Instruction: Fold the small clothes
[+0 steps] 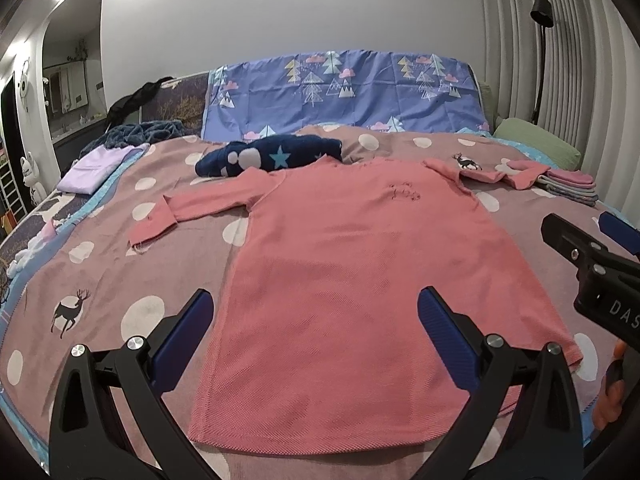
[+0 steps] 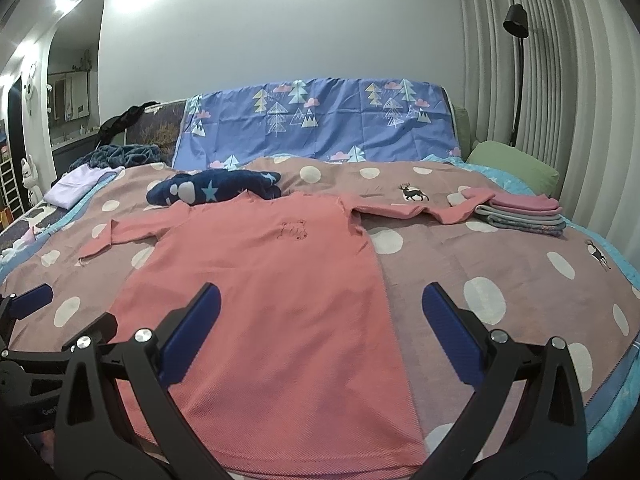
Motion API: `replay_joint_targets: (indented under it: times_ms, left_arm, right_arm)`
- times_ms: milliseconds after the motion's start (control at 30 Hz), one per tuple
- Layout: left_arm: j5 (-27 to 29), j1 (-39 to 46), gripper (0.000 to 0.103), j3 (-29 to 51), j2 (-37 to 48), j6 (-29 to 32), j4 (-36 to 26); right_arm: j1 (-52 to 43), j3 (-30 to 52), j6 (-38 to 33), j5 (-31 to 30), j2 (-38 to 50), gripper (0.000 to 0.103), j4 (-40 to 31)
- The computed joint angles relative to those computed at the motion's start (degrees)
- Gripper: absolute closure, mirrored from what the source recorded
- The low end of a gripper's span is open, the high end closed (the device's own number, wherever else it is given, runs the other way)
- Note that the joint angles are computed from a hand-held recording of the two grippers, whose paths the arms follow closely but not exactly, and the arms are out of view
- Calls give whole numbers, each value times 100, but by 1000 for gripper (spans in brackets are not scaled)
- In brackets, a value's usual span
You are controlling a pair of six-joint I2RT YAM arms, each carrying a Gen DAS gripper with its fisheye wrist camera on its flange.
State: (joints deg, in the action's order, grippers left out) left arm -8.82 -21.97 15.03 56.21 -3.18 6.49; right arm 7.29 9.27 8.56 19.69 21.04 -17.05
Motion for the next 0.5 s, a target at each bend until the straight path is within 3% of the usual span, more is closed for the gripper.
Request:
replay_joint_targets:
  times_ms: [200, 500]
  left_arm:
    - [329, 410, 1, 113, 717, 143, 445]
    - [818, 1215, 1, 578, 2040, 464, 1066]
  right_arm:
    - [114, -20, 29, 77, 1275, 2, 1045]
    - [135, 470, -226, -15, 3988, 2, 2845]
